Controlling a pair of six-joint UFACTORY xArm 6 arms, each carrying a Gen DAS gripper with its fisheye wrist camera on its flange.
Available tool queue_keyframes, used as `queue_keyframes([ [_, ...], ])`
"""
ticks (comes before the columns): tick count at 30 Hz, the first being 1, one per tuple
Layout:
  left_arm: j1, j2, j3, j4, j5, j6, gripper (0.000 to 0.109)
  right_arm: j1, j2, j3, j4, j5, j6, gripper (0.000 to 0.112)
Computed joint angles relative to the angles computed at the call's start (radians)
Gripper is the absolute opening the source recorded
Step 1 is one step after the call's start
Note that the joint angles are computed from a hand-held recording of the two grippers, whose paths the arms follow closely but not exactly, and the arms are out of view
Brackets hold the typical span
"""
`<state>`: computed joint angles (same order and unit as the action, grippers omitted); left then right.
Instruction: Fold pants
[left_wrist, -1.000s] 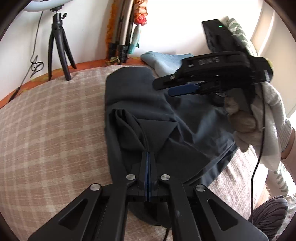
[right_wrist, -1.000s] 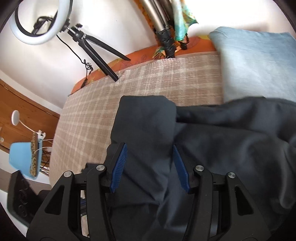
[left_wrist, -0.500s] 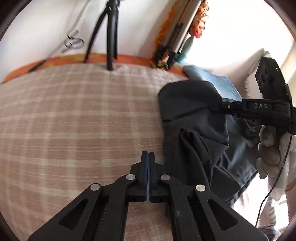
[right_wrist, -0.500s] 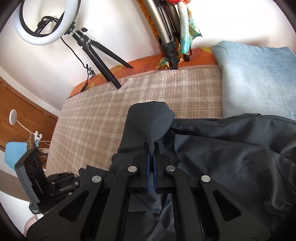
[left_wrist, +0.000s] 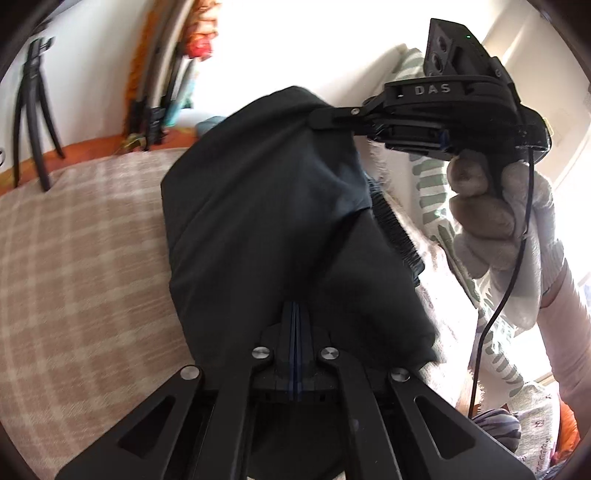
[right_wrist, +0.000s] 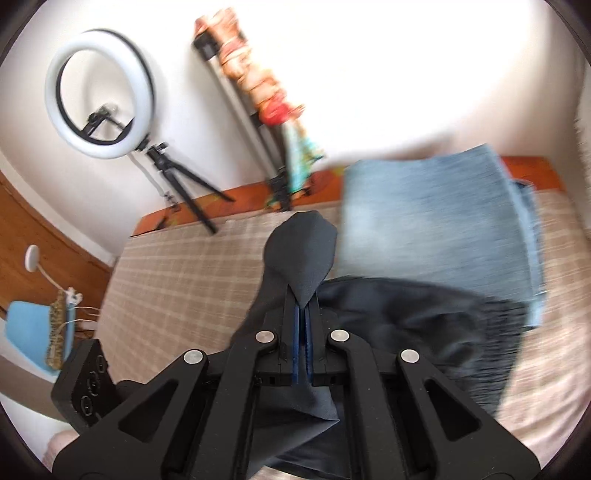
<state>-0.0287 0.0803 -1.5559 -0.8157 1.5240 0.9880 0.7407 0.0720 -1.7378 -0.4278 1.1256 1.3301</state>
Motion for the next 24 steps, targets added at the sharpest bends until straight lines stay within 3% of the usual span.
queue_keyframes([
  [2,-0.045,-0.014,0.013,0.002,-0.009,0.003,0.000,-0.013,-0.068,0.070,-0.005,0.032,0.016,0.003],
  [6,-0.137,-0.038,0.061,0.054,-0.060,0.006,0.000,-0.058,-0.186,0.262,0.052,0.007,0.049,0.003],
  [10,-0.210,-0.071,0.127,0.125,-0.107,0.007,0.000,-0.059,-0.266,0.409,0.068,-0.070,0.079,0.007],
  [14,-0.217,-0.102,0.179,0.135,-0.158,0.016,0.000,0.018,-0.369,0.513,-0.021,-0.085,0.189,0.037],
  [21,-0.191,-0.119,0.204,0.119,-0.241,0.004,0.000,0.157,-0.433,0.600,-0.044,-0.104,0.277,0.038],
  [24,-0.183,-0.125,0.207,0.130,-0.251,-0.024,0.000,0.186,-0.350,0.529,-0.006,-0.010,0.228,0.038],
])
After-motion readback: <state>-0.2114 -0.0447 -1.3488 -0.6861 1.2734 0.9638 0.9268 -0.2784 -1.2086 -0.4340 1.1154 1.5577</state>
